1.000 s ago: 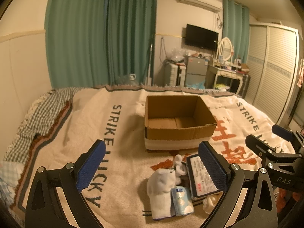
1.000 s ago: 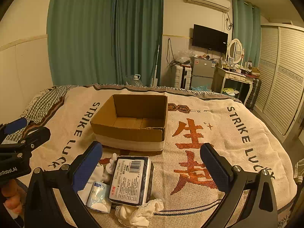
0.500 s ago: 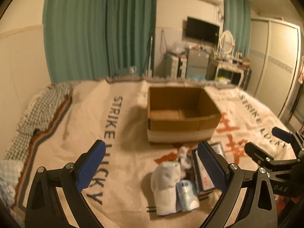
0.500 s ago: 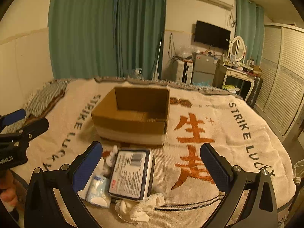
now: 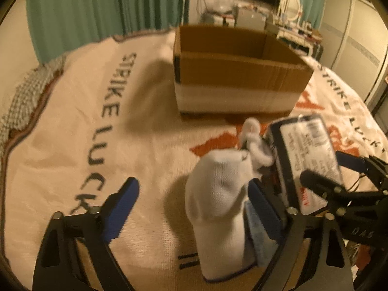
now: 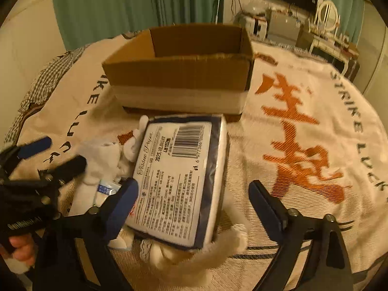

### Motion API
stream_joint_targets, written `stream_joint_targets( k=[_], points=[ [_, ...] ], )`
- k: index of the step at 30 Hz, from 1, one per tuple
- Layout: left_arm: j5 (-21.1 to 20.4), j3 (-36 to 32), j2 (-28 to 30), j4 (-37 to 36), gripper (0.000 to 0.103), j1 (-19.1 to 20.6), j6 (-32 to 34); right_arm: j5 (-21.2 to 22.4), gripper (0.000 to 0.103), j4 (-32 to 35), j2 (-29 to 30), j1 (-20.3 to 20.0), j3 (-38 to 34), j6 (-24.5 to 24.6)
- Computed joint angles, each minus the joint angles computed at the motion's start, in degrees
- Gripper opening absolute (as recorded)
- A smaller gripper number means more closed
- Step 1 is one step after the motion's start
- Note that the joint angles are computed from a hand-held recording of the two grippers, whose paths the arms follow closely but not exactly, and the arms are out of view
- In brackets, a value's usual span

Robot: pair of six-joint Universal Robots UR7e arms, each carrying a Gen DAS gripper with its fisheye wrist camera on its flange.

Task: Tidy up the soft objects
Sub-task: 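Grasp the white sock with the left tool while the right grasps the barcode tissue package, then carry the sock and package into the cardboard box and open both tools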

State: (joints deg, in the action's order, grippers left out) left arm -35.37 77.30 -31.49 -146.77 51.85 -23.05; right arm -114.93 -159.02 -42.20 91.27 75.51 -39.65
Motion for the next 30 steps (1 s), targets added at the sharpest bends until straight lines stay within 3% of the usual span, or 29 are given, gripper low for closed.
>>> stream_joint_targets(
  k=[1, 3, 7, 9, 10, 12, 17, 24, 30],
  points=[
    [-1.0, -0.3, 0.2, 0.2, 0.085, 0.3, -0.2, 0.7, 0.084, 1.1, 0.2, -0.2, -0.5, 0.8],
    [-2.1, -0.5, 0.6, -1.1, 0.083, 0.7, 1.0, 1.9, 0.066, 1.8, 0.4, -0.5, -0.8, 1.2],
    [-4.5, -1.9, 1.2, 0.1, 0.076, 1.4, 2.9, 1.3, 0.054, -3.2, 1.2, 0.1, 0.2, -2.3],
    [-5.4, -1.9, 1.2, 0.1, 0.068, 1.5, 3.1, 1.4, 0.049, -3.4, 1.4, 0.2, 0.0, -2.6],
    [-6.6, -1.9, 1.1, 0.0, 0.059, 1.8, 3.2, 1.7, 0.047, -3.0, 1.2, 0.2, -0.1, -2.4],
    [-8.0, -1.8, 0.6, -0.1, 0.054, 1.9, 3.2, 2.3, 0.042, -2.8, 0.8, 0.3, 0.0, -2.3],
    [-5.8, -0.4, -0.4, 0.1, 0.042, 0.9, 4.5, 3.0, 0.038, -3.6, -1.2, 0.8, 1.8, -2.3],
    [-1.7, 3.0, -4.0, -4.0, 0.041, -1.9, 5.0, 4.9, 0.036, -6.7, -5.5, 2.2, 5.4, -1.4],
    [2.1, 2.6, -5.8, -7.6, 0.041, -4.7, 9.2, 5.7, 0.036, -6.9, -9.2, 4.1, 6.6, -1.0]
  ],
)
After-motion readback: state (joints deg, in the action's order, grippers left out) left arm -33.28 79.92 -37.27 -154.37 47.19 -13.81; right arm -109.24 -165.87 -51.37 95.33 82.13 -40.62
